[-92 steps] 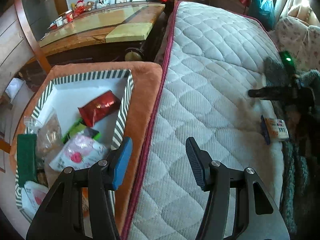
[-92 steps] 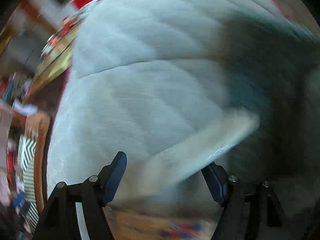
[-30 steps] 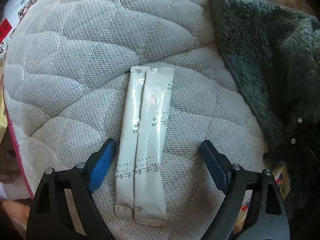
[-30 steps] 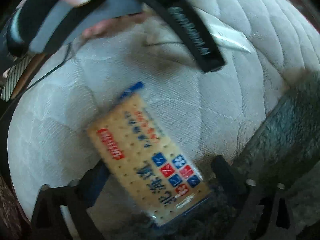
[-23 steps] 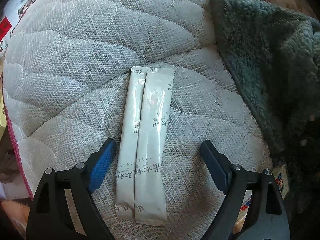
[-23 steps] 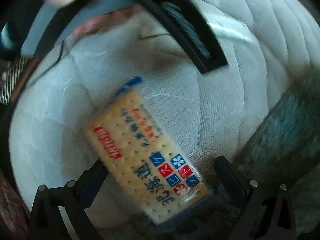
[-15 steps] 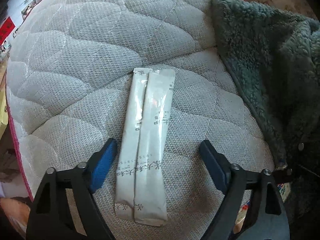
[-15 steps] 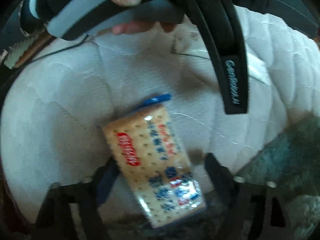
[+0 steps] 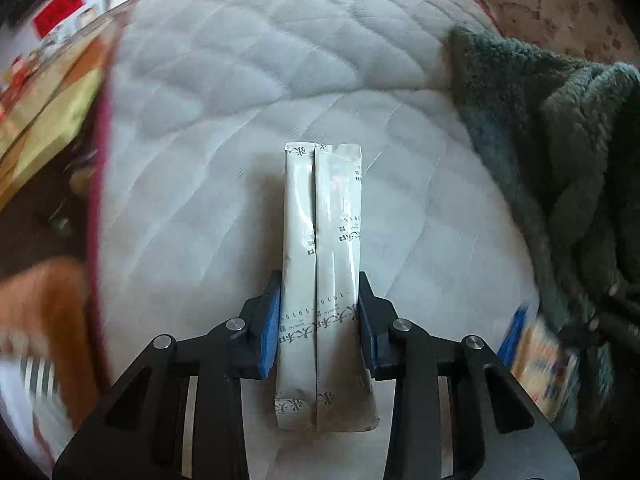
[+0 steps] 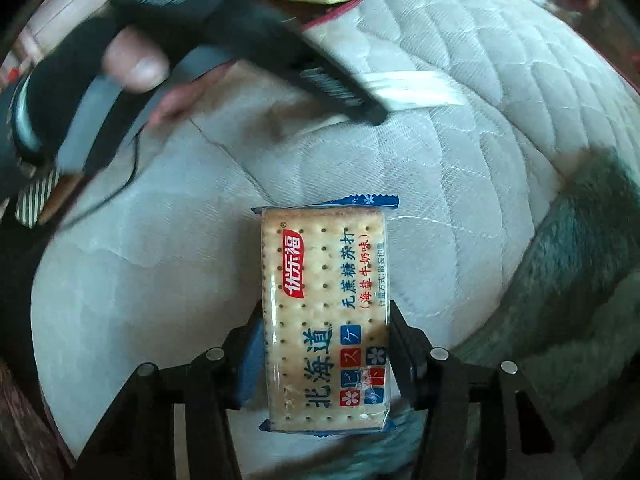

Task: Organize snacks
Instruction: 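Carry both snacks over the white tray and open both tools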

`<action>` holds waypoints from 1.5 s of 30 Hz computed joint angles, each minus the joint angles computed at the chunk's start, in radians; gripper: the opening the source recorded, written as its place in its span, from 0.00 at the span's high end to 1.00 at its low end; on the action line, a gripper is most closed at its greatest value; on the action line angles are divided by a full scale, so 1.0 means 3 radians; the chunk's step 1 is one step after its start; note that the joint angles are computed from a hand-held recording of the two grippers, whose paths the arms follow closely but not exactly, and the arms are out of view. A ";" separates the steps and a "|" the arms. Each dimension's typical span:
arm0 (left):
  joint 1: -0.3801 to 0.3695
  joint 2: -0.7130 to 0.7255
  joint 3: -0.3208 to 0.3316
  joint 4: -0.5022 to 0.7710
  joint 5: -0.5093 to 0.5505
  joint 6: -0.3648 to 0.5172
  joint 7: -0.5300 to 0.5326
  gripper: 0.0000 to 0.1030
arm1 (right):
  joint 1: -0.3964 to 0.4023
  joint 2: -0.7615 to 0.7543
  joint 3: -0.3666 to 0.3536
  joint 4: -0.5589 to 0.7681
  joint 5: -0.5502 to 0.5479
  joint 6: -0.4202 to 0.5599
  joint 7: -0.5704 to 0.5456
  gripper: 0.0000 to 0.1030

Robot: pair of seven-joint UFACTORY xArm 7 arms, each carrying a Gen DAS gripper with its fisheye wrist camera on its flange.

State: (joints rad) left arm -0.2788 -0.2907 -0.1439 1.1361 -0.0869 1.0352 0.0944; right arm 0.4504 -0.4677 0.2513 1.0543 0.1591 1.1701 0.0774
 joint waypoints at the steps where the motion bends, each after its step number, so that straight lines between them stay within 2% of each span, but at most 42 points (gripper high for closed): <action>1: 0.0022 -0.0173 0.0011 -0.0143 0.0041 -0.0007 -0.0020 0.68 | -0.0014 -0.0045 0.0073 -0.0016 -0.0015 -0.0042 0.0166 0.48; 6: 0.0127 -0.1084 -0.0060 -0.0806 0.0241 0.0014 -0.0290 0.68 | 0.0009 -0.0352 0.0282 -0.0248 0.0065 -0.0311 0.0939 0.48; 9: 0.0175 -0.1580 -0.0052 -0.1077 0.0316 0.0118 -0.0379 0.68 | 0.0031 -0.0241 0.0378 -0.0221 -0.0004 -0.0411 0.1222 0.48; 12: 0.0212 -0.1969 -0.0076 -0.1246 0.0345 0.0285 -0.0498 0.68 | 0.0095 -0.0158 0.0500 -0.0171 -0.0082 -0.0481 0.1567 0.48; 13: 0.0238 -0.1972 -0.0091 -0.1269 0.0345 0.0257 -0.0526 0.68 | 0.0114 -0.0077 0.0532 -0.0149 -0.0099 -0.0568 0.1659 0.48; 15: 0.0259 -0.2134 -0.0030 -0.1312 0.0340 0.0351 -0.0549 0.68 | 0.0153 0.0051 0.0581 -0.0050 -0.0199 -0.0586 0.1814 0.48; 19: 0.0342 -0.2403 -0.0001 -0.1364 0.0367 0.0466 -0.0588 0.68 | 0.0261 0.0214 0.0591 0.0052 -0.0307 -0.0669 0.2029 0.48; 25: 0.0463 -0.2624 0.0121 -0.1343 0.0384 0.0640 -0.0543 0.68 | 0.0425 0.0539 0.0616 0.0356 -0.0479 -0.0663 0.2153 0.48; 31: 0.0623 -0.2702 0.0234 -0.1292 0.0421 0.0664 -0.0471 0.68 | 0.0567 0.0865 0.0616 0.0750 -0.0673 -0.0581 0.2169 0.48; 45: 0.1099 -0.2726 0.0579 -0.1189 0.0571 0.0658 -0.0324 0.68 | 0.1073 0.1887 0.0473 0.2028 -0.1142 -0.0262 0.1986 0.48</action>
